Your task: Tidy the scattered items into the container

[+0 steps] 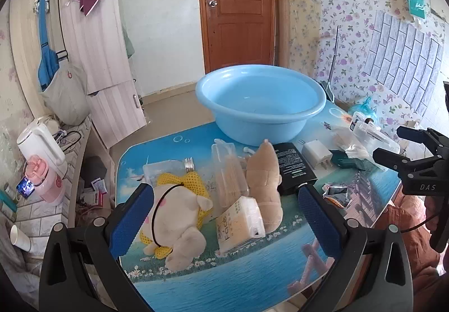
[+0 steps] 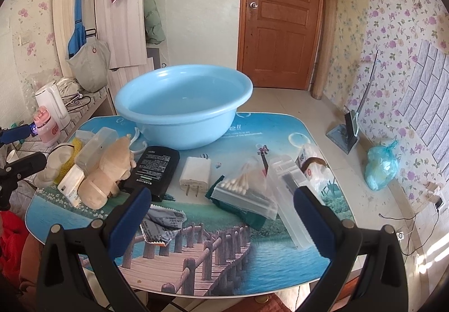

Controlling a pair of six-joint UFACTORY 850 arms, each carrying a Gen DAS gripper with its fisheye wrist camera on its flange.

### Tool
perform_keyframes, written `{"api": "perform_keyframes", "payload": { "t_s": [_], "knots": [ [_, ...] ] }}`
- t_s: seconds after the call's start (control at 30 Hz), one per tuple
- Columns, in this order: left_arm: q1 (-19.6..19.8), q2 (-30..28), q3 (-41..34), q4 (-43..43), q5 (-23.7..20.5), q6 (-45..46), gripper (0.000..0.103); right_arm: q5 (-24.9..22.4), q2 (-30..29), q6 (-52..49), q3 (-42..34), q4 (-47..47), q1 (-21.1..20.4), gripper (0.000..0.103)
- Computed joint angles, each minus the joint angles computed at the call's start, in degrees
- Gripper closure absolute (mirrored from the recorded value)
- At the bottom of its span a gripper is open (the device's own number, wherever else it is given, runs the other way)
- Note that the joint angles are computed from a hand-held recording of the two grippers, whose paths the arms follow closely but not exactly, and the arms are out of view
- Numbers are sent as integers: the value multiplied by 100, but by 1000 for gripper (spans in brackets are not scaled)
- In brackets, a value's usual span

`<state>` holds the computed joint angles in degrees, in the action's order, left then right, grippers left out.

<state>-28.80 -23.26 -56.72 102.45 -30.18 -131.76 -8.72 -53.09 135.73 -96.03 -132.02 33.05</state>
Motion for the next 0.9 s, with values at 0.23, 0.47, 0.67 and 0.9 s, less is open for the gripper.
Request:
{"api": "perform_keyframes", "payload": {
  "t_s": [0.23,0.47,0.67,0.9],
  "knots": [
    [113,127,273,478,48,-621,0,20,-28,-435,-15,486,-13,0],
    [219,234,486,607,-16,-855,0,74,-81,-899,-86,904,1,1],
    [339,314,708,1012,98,-1390,0,109,-123,-1579,-159,1612,12,2],
    [459,364,891,1387,120,-1815,0,209,-195,-2903,-254,2937,27,4]
  ]
}}
